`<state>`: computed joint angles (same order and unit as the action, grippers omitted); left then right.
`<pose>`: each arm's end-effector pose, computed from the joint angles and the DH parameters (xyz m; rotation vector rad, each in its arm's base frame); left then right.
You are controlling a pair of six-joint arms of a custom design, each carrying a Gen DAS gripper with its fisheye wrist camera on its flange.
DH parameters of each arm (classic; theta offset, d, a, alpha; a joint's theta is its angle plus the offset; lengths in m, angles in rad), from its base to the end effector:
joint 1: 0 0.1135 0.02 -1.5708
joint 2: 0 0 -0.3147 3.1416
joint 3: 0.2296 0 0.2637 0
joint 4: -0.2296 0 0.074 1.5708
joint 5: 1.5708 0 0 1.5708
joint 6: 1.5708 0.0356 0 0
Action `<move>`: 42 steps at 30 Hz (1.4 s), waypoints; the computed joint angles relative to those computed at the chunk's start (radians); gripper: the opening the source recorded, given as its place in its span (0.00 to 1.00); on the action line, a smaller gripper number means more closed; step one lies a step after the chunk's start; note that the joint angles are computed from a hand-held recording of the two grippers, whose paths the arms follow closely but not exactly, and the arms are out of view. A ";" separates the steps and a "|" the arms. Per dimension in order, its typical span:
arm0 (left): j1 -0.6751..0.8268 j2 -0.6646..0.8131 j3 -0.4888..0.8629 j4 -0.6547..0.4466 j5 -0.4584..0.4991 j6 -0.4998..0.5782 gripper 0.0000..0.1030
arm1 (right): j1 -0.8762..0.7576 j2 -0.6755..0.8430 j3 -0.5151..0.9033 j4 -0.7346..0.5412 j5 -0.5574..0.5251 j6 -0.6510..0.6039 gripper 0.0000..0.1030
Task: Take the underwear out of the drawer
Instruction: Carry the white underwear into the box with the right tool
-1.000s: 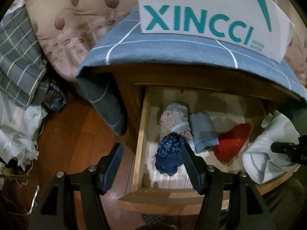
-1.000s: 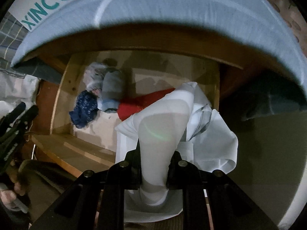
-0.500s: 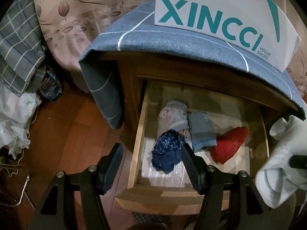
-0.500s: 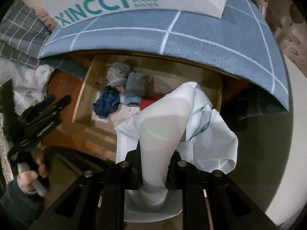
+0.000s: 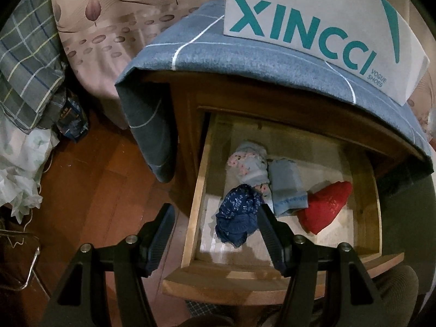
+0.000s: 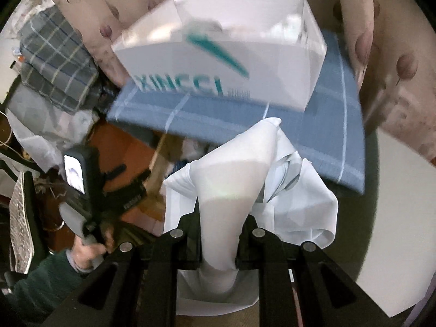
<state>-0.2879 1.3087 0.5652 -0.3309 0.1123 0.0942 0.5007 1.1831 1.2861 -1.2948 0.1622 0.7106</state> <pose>0.2100 -0.0663 0.1916 0.5404 2.5950 -0.2132 0.1700 0.0865 0.3896 0.3291 2.7173 0.1160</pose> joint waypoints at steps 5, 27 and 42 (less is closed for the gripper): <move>0.006 -0.001 0.000 0.000 0.001 -0.001 0.62 | -0.044 0.044 0.182 -0.065 0.048 -0.060 0.15; 0.013 0.007 0.001 0.003 0.005 -0.001 0.62 | -0.338 0.362 0.628 0.046 0.050 -0.277 0.15; 0.009 0.027 0.005 0.004 -0.008 0.001 0.62 | -0.472 0.530 0.482 0.282 -0.043 -0.298 0.18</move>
<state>-0.2789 1.3356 0.5703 -0.3266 0.1039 0.0953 0.0283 1.7128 1.7686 -1.0126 0.1189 0.4129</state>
